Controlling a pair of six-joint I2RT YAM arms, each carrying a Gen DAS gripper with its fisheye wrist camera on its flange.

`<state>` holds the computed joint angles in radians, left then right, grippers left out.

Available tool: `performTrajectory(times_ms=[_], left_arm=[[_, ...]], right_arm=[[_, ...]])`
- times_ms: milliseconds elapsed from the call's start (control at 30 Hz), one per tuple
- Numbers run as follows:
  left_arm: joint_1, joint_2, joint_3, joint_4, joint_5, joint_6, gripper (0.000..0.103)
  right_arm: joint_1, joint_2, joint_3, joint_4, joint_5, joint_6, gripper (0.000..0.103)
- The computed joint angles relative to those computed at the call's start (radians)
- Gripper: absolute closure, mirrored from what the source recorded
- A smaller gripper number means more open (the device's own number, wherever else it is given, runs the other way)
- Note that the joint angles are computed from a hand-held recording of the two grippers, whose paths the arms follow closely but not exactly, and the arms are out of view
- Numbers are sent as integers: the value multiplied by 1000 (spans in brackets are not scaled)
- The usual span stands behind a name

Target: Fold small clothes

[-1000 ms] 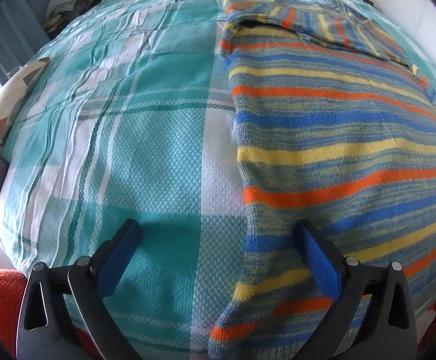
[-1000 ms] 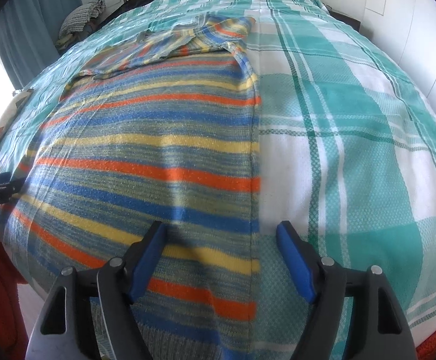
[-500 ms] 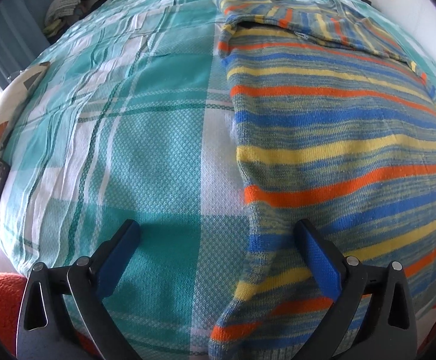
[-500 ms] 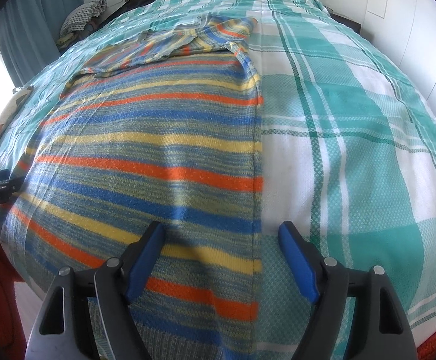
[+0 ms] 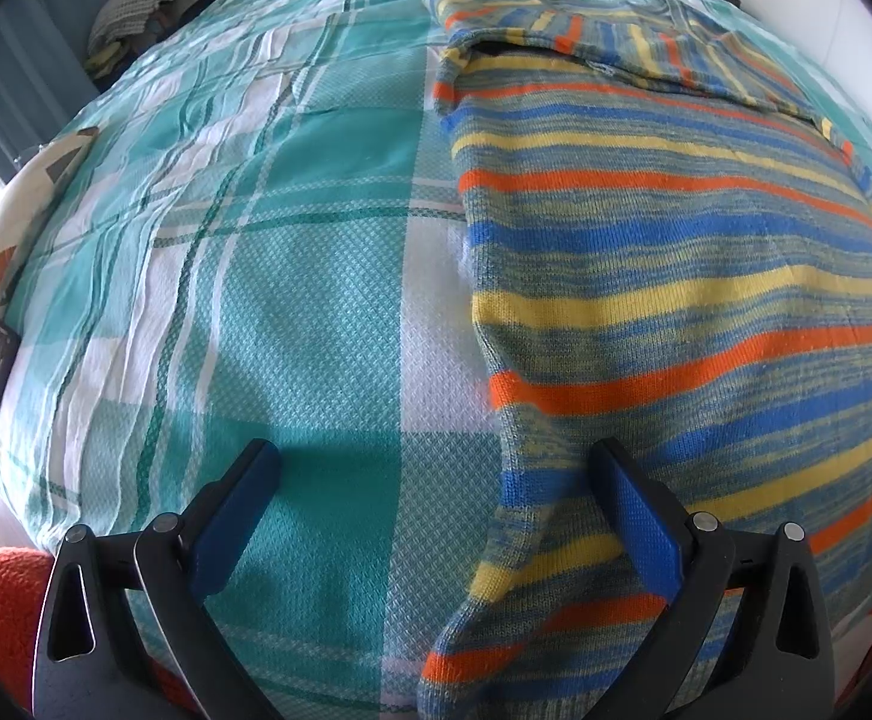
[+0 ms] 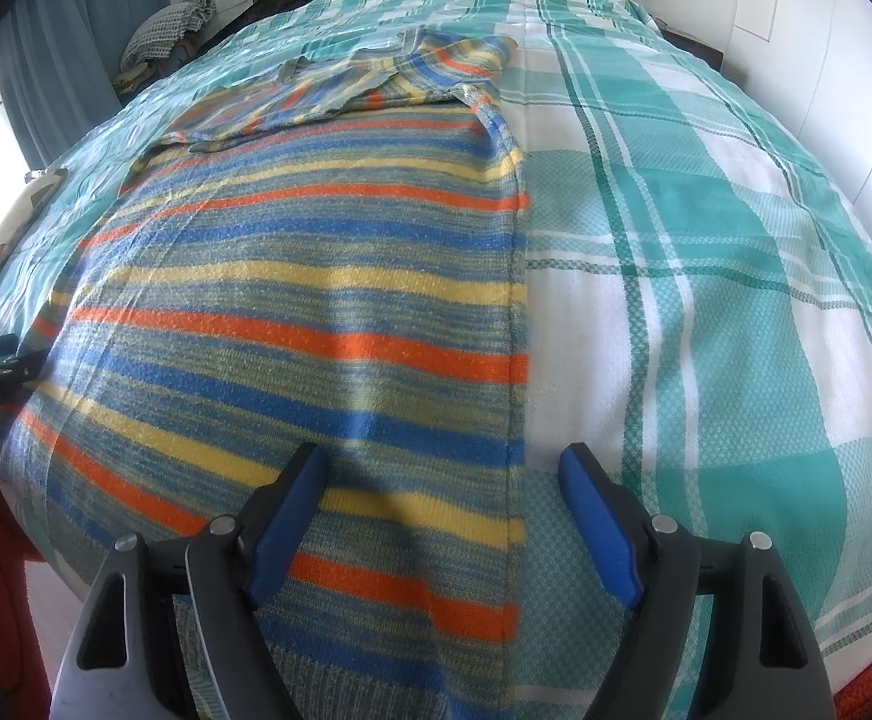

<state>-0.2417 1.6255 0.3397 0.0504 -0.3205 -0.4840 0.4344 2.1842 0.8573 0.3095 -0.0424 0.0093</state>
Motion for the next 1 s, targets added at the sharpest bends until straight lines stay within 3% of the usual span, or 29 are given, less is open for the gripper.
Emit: performTrajectory(times_ms=[1000], left_arm=[[-1, 5, 2, 2, -1, -2, 1]], right_arm=[[4, -3, -2, -1, 4, 2, 22]])
